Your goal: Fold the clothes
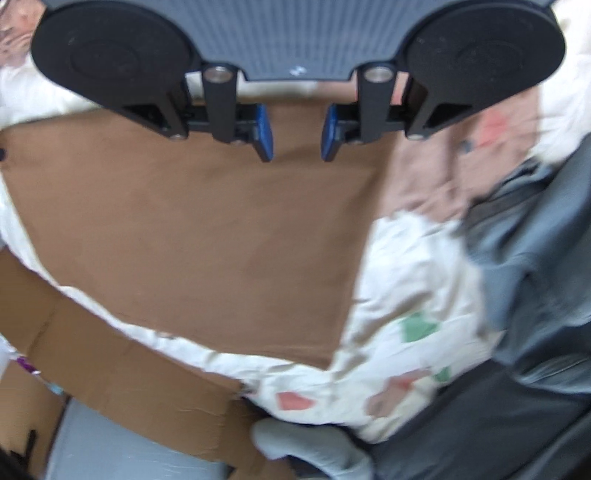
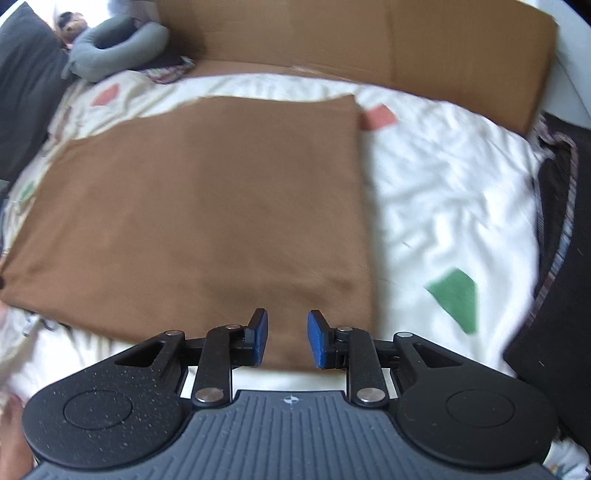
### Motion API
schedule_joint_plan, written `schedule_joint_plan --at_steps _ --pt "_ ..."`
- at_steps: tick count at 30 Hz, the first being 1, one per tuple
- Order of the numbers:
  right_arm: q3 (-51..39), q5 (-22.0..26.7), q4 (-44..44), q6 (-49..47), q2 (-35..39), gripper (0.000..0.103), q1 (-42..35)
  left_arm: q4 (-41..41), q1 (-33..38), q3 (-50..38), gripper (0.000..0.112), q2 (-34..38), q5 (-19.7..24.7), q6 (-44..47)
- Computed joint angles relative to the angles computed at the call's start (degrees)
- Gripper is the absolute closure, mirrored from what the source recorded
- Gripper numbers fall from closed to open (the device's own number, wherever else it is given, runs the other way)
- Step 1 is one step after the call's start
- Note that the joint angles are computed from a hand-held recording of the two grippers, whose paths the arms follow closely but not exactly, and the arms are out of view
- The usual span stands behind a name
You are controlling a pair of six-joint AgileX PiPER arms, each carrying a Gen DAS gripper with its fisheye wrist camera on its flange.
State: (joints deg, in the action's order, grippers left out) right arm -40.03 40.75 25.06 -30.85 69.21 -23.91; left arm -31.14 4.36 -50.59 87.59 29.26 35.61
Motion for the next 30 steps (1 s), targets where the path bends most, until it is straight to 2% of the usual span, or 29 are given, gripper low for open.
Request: schedule_joint_plan --at_steps 6,9,13,15,21,24,27,30 --pt "-2.51 -2.0 -4.8 13.58 2.58 0.073 12.16 -7.2 -7.96 0.3 0.082 0.77 0.96 4.19" --pt "-2.47 -3.43 -5.79 18.35 3.17 0.073 18.34 -7.87 -12.03 0.5 0.083 1.47 1.28 5.37" --pt "-2.3 -5.21 -6.27 22.65 4.17 0.073 24.93 -10.58 -15.77 1.02 0.084 2.28 1.37 9.88" --pt "-2.29 -6.08 -6.87 23.58 4.97 0.073 27.31 -11.74 -17.31 1.12 0.088 2.85 1.18 11.35" --pt "-3.36 -7.34 -7.67 24.41 6.02 0.073 31.67 -17.66 -20.53 1.86 0.089 3.46 -0.59 17.76" --pt "-2.99 -8.34 -7.75 24.74 7.72 0.073 32.84 -18.1 -21.06 1.54 0.089 5.37 -1.2 19.6" --pt "-1.91 -9.74 -7.28 24.72 9.47 0.072 33.51 -14.4 -21.46 0.87 0.089 7.78 -1.02 17.47" --pt "-1.21 -10.53 -7.27 24.53 9.6 0.072 34.07 -16.47 -20.46 2.76 0.089 6.6 -1.01 20.22"
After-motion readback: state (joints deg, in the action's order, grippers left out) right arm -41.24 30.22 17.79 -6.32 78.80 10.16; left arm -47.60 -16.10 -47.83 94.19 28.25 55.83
